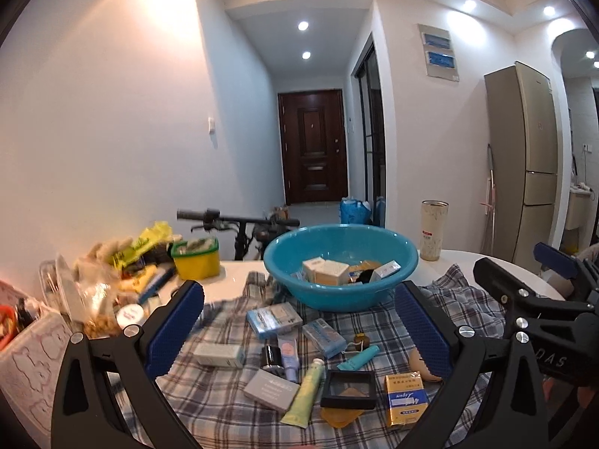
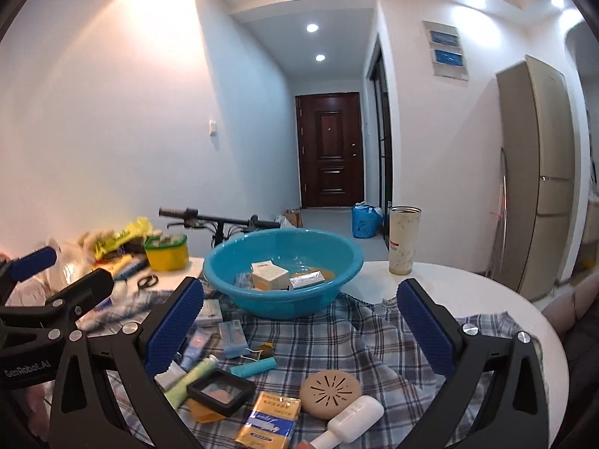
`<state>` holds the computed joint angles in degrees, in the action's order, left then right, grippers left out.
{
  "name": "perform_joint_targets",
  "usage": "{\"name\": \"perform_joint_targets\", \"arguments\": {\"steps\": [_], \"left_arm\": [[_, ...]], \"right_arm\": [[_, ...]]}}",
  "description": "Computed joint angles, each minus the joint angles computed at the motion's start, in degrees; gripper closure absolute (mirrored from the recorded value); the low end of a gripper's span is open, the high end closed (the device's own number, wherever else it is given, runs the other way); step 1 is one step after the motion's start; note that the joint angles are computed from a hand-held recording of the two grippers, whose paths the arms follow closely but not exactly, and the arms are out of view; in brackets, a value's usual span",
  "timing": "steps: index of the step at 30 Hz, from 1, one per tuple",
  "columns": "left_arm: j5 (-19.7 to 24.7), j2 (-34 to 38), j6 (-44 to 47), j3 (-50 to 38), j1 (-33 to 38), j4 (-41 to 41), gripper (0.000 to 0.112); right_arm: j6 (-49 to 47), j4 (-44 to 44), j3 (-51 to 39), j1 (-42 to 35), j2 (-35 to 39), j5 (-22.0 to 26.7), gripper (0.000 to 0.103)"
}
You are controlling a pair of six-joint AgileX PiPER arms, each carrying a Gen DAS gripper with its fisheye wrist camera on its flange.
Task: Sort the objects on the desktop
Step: 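Move the left tool toward the black square frame while the right tool approaches the gold Liqun box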
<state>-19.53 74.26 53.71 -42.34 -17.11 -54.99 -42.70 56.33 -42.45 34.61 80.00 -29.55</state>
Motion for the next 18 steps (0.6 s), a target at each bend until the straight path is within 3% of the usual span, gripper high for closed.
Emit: {"name": "perform_joint_targets", "arguments": {"steps": [4, 7, 10, 15, 18], "left_arm": [[-6.07, 1.37, -6.90, 1.70, -1.97, 6.44, 0.009], [-0.79, 5.03, -9.62, -1.14, 0.19, 8.37, 0.009], [2.09, 9.78, -5.14, -5.19, 1.46, 4.16, 0.009], [3.58, 15.45, -15.15, -7.35, 4.17, 11.98, 0.009], [3.68, 18.34, -13.87, -8.54, 4.24, 10.86, 0.009]], "right_arm": [[-8.44, 7.59, -0.75, 2.22, 0.45, -3.53, 0.000], [-12.06, 13.31, -1.70, 2.09, 1.55, -3.24, 0.000], [-21.75, 22.23, -5.34, 0.94, 5.00, -2.23, 0.000], [-20.57, 20.97, -6.82, -1.25, 8.78, 0.76, 0.000], [-20.31, 20.62, -7.84, -2.41, 11.56, 2.93, 0.000]]}}
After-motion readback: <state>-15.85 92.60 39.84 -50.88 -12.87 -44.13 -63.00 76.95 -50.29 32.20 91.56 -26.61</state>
